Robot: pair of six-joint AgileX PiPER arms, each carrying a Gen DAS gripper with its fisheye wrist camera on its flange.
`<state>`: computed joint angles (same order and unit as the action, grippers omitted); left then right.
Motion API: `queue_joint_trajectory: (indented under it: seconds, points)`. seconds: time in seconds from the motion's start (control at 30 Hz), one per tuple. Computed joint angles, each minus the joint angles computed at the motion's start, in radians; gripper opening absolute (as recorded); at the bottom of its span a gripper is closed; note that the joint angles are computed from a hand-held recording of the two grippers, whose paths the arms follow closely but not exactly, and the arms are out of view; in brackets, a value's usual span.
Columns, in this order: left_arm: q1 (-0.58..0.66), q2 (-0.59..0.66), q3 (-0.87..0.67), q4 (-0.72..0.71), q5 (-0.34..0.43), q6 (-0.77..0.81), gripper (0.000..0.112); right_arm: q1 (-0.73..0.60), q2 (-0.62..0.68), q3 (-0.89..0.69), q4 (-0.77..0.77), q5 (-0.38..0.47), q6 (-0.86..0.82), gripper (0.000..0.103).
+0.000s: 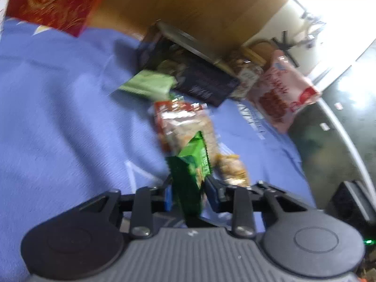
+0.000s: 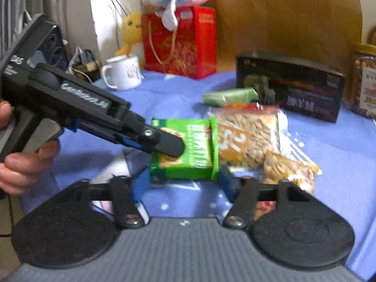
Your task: Organize snacks
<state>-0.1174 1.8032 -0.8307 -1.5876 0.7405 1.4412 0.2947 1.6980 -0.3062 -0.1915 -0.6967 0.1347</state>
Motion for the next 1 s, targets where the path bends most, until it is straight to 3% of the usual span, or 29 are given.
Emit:
queue_joint_trajectory:
  seconds: [0.07,0.1,0.13,0.17,0.27,0.43,0.53,0.67,0.77,0.87,1.0]
  points:
    - [-0.003,-0.013,-0.027,0.022,0.008,-0.016,0.025,0.006,-0.003,-0.009,0.032,-0.016,-0.032,0.059]
    - [-0.008,-0.015,-0.049,0.033,0.006,-0.022,0.025,-0.013,-0.002,-0.023,-0.009,-0.016,-0.003,0.038]
    - [-0.023,-0.017,-0.073,0.04,-0.019,-0.03,0.025,-0.031,-0.002,-0.044,-0.058,-0.005,0.05,0.026]
    - [-0.032,-0.012,-0.102,0.058,-0.033,-0.05,0.023,-0.04,-0.004,-0.063,-0.066,0.006,0.062,0.024]
    - [-0.049,0.032,-0.231,0.104,-0.038,-0.117,0.023,-0.026,0.009,-0.132,0.054,0.023,-0.048,0.025]
    - [-0.08,0.168,-0.525,0.203,-0.025,-0.271,0.023,-0.109,0.07,-0.288,0.032,0.055,0.0,0.025]
    - [-0.099,0.289,-0.755,0.26,-0.011,-0.397,0.024,-0.109,0.13,-0.41,0.177,0.077,-0.132,0.026]
    - [-0.139,0.428,-1.011,0.504,-0.096,-0.734,0.045,-0.141,0.211,-0.591,0.245,0.206,-0.194,0.03]
    - [-0.132,0.415,-0.977,0.539,-0.135,-0.752,0.047,-0.186,0.197,-0.566,0.088,0.205,-0.011,0.03]
    - [-0.085,0.328,-0.789,0.325,-0.163,-0.504,0.05,-0.207,0.183,-0.506,-0.054,0.163,0.112,0.03]
    - [-0.029,0.291,-0.678,0.295,-0.152,-0.458,0.053,-0.224,0.228,-0.543,-0.358,0.239,0.402,0.039]
